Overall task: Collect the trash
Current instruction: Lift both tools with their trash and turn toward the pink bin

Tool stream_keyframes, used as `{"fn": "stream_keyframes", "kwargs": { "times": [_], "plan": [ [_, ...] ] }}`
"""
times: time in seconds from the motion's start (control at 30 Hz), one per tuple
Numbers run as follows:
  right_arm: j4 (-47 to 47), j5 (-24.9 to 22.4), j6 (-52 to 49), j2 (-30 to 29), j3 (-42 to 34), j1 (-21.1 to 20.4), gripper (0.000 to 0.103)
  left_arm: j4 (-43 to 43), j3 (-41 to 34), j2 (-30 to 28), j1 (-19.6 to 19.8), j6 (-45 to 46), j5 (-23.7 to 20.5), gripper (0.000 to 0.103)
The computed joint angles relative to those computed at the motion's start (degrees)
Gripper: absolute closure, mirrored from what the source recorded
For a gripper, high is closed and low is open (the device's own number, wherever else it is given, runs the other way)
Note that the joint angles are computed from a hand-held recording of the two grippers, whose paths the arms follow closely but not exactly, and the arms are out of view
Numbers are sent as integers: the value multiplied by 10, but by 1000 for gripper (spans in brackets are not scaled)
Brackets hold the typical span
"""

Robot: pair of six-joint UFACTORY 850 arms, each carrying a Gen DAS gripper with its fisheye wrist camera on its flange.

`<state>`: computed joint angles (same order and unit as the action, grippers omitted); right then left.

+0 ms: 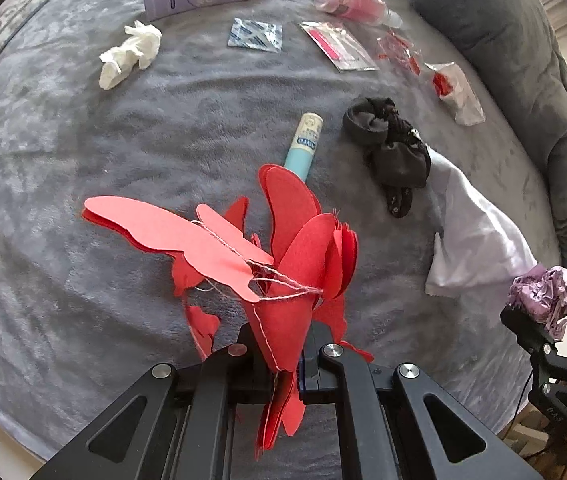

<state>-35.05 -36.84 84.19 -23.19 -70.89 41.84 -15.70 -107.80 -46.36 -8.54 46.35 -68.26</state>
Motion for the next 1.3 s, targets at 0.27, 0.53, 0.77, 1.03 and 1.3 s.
{"fn": "stream_keyframes", "kwargs": {
  "times": [0.27,0.53,0.77,1.03,1.3],
  "plan": [
    [8,-15,10,-1,3,8,54,7,14,1,-8,-8,6,97],
    [21,-8,17,11,12,11,56,-27,33,14,-8,24,3,97],
    [10,2,29,18,6,17,56,-77,24,32,12,47,-19,97],
    [-26,4,8,3,-38,26,56,-99,36,68,67,25,-2,97],
    [5,16,-121,-64,-164,28,56,-101,59,96,163,-23,32,97]
  ]
}}
